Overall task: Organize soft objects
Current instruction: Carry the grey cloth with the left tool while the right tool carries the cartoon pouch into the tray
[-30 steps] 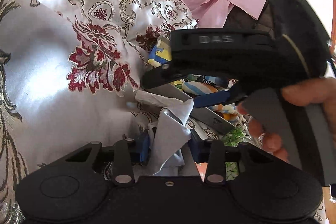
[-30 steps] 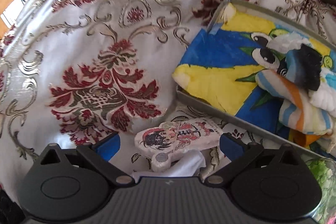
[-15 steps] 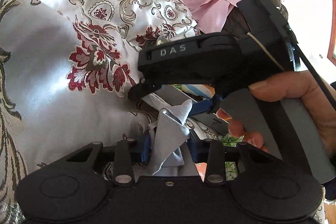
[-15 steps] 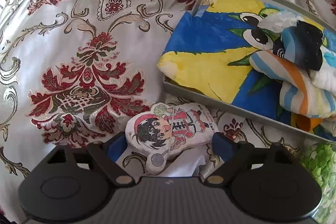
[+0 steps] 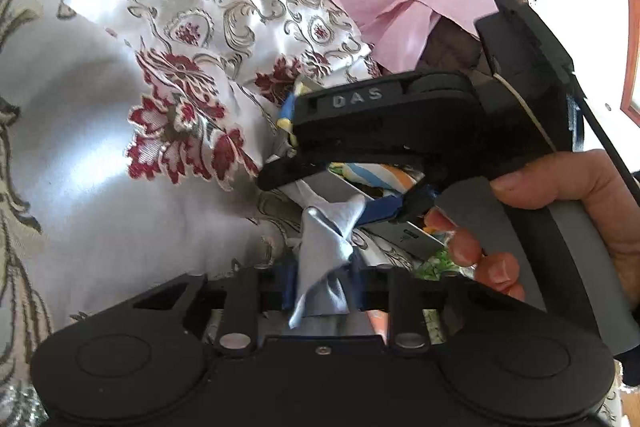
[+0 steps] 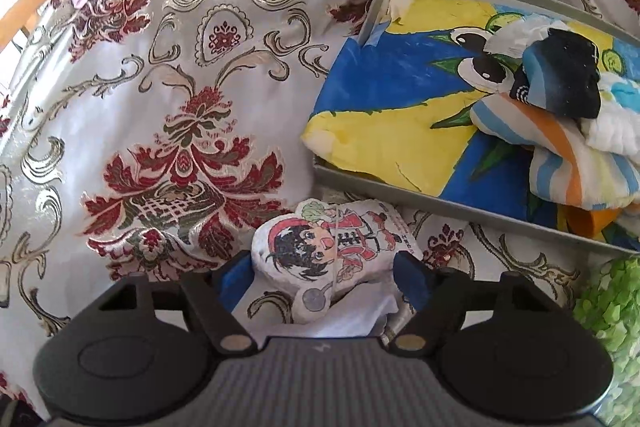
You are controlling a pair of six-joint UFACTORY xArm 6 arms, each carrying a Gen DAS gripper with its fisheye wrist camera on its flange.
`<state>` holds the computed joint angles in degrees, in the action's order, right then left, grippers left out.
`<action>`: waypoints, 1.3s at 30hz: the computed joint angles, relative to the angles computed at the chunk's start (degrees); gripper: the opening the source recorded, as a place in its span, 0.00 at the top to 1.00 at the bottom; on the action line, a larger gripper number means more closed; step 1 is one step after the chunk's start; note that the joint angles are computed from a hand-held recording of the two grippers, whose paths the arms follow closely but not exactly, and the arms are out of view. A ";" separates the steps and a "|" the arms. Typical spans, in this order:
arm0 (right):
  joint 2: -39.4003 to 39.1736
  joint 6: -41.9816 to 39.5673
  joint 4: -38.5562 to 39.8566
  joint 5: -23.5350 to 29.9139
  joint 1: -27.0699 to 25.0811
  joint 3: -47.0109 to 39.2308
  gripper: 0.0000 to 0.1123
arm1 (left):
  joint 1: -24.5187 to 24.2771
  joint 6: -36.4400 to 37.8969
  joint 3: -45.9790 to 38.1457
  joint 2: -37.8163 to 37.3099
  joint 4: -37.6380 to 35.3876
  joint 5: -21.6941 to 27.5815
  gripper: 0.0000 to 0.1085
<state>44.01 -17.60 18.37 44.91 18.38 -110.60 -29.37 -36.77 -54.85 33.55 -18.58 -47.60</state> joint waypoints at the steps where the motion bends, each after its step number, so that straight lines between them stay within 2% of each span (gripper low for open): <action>1: -0.11 -0.37 0.81 -0.20 -0.17 0.22 0.30 | -0.07 -0.39 0.27 -0.08 0.01 0.00 0.86; 8: -0.72 -1.66 4.40 0.22 -0.94 0.83 0.33 | 0.39 -1.63 0.56 0.27 0.73 -1.49 0.89; 15: -4.86 -5.24 8.90 -0.95 -2.28 6.01 0.45 | 0.76 -2.80 0.52 1.05 1.61 -3.52 0.90; 17: -6.07 -6.63 10.72 -1.73 -2.90 7.46 0.46 | 0.79 -2.82 0.38 1.17 1.49 -3.65 0.90; 21: -10.69 -15.09 10.31 -12.18 -1.91 15.10 0.46 | 0.72 -2.32 0.40 1.13 1.16 -3.65 0.90; 25: -13.20 -24.75 3.68 -26.46 0.50 22.30 0.50 | 0.69 -2.13 0.49 1.12 0.93 -3.67 0.91; 29: -12.20 -30.21 1.22 -30.65 1.71 23.68 0.59 | 0.49 -2.08 0.64 1.14 0.46 -4.01 0.91; 31: -11.97 -32.89 2.43 -31.91 2.32 24.39 0.70 | 0.41 -2.00 0.67 1.22 0.16 -4.35 0.91; 33: -11.66 -36.22 5.53 -32.25 2.84 24.42 0.79 | 0.31 -2.05 0.83 1.29 -0.07 -4.94 0.91; 36: -12.18 -45.57 14.56 -33.00 3.33 25.15 0.82 | 0.04 -2.12 0.97 1.66 -0.88 -6.59 0.93; 39: -13.16 -58.33 27.79 -32.86 3.70 25.25 0.82 | -0.52 -1.26 0.88 2.08 -2.40 -8.47 0.94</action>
<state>30.85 -75.93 46.16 12.04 22.08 -85.35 -29.89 -38.03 -53.97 35.63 -20.98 -56.07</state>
